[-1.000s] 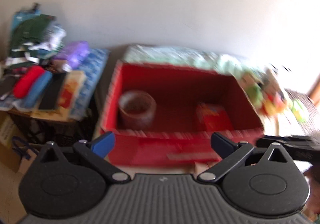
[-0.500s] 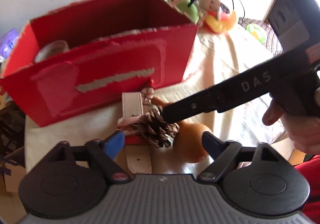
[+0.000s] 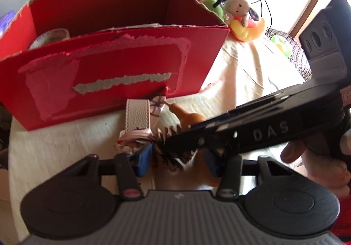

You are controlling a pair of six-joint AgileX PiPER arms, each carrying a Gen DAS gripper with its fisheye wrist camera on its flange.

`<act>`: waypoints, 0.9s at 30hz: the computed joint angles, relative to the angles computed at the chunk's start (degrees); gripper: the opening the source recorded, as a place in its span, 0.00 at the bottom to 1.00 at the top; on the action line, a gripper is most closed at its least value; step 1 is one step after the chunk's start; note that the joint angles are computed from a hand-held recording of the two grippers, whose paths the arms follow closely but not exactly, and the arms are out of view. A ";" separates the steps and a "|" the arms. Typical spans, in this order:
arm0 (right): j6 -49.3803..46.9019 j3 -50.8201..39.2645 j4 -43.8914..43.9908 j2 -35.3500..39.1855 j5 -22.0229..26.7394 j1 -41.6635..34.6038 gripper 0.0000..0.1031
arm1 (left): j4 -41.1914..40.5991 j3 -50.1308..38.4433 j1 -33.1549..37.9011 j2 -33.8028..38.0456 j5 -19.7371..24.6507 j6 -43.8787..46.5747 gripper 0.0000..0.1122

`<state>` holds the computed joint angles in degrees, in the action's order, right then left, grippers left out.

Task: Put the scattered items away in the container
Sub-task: 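Close the right tool on the pine cone and lift it, then carry the pine cone with the right tool into the container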

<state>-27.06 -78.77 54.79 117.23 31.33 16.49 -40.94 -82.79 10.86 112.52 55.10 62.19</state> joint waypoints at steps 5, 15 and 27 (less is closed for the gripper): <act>0.24 0.02 1.87 0.63 2.16 -2.21 0.19 | 0.40 -0.21 -0.25 0.47 0.40 -0.32 0.33; 11.06 -2.38 -12.93 0.62 1.11 0.13 0.51 | 2.28 -0.28 -2.64 1.69 -1.40 -1.15 0.43; 3.57 0.16 -3.48 -1.10 3.35 -3.31 0.47 | 0.86 -2.81 -3.61 1.58 -0.72 -2.23 0.40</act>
